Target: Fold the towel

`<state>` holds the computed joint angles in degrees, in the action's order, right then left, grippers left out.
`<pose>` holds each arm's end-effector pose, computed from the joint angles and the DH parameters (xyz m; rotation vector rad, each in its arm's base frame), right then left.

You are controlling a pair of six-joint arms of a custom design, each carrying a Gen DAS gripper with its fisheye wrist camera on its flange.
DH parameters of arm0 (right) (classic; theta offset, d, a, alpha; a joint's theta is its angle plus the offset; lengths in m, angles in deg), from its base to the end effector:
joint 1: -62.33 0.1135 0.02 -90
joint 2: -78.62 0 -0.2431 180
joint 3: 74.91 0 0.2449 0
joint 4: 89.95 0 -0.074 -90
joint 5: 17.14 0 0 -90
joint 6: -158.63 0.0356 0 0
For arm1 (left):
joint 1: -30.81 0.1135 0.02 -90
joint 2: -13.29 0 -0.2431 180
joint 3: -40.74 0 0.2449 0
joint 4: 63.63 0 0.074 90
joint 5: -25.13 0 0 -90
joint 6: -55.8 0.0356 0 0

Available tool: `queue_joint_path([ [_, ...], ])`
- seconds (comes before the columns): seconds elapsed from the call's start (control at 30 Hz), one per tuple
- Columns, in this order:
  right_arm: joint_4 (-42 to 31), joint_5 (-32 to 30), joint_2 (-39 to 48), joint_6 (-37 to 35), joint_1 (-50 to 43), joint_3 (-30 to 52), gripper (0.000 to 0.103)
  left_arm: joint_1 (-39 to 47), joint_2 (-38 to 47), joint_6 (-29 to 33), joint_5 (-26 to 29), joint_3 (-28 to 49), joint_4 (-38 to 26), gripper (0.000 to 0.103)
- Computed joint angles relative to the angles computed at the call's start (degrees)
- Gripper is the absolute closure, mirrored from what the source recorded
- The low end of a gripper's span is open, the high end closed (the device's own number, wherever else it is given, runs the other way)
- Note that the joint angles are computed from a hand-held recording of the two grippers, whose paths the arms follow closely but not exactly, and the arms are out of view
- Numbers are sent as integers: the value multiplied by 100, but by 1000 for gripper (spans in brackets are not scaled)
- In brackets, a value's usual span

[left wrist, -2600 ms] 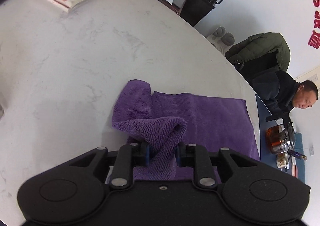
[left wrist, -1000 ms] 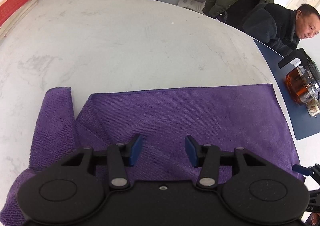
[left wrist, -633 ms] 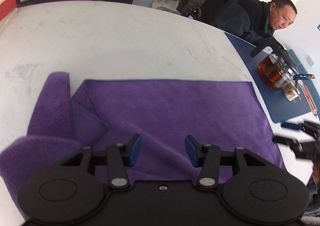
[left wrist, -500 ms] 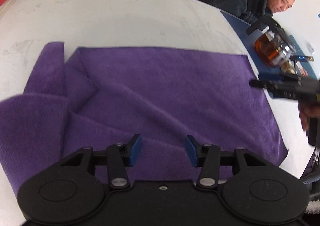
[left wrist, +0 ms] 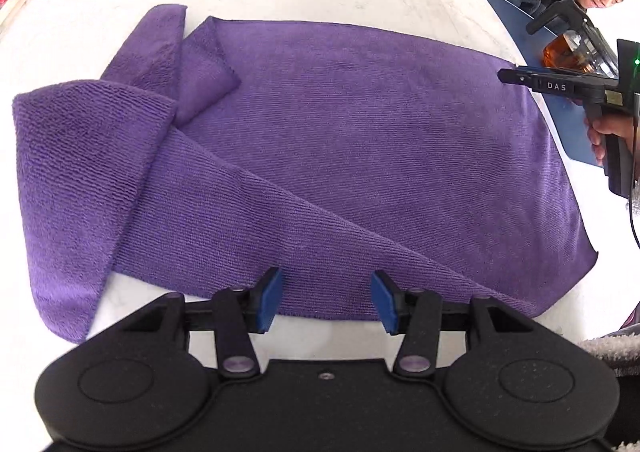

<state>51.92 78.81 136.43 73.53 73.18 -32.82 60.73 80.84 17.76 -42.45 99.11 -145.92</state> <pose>0.1881 0.0323 0.1645 -0.0875 2.5019 -0.0169 0.1508 0.0711 0.1922 0.5414 2.8181 -0.4537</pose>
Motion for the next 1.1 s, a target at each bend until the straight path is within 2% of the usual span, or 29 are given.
queue_joint_path([
  [0.13, -472, 395, -778, 538, 737, -31, 53, 403, -187, 320, 343, 231, -298, 57],
  [0.23, -892, 807, -1170, 1469, 2107, 4, 53, 740, -223, 409, 701, 507, -186, 57],
  [0.3, -914, 1048, -896, 1911, 2942, 74, 53, 667, -352, 307, 764, 499, 334, 57],
  [0.37, -881, 1380, -480, 2381, 3779, 120, 53, 127, -700, -16, 504, 193, 1145, 57],
  [0.43, -817, 1525, 23, 2752, 4356, 183, 53, -344, -913, 23, 187, -137, 1968, 57],
  [0.6, -795, 1614, 462, 3049, 4663, 338, 50, -816, -314, 563, -376, -385, 3178, 56],
  [0.7, -820, 1587, 562, 3045, 4566, 422, 48, -939, 268, 586, -674, -362, 3522, 57],
  [0.8, -878, 1611, 663, 3114, 4553, 504, 44, -528, 690, 753, -499, -61, 3181, 69],
  [0.87, -910, 1618, 706, 3159, 4543, 539, 43, -177, 935, 705, -224, 220, 2845, 80],
  [0.97, -985, 1591, 746, 3185, 4516, 598, 42, 343, 1068, 568, 34, 561, 2597, 90],
  [1.1, -1022, 1517, 796, 3138, 4427, 653, 41, 1335, 1600, 12, 558, 1521, 2041, 91],
])
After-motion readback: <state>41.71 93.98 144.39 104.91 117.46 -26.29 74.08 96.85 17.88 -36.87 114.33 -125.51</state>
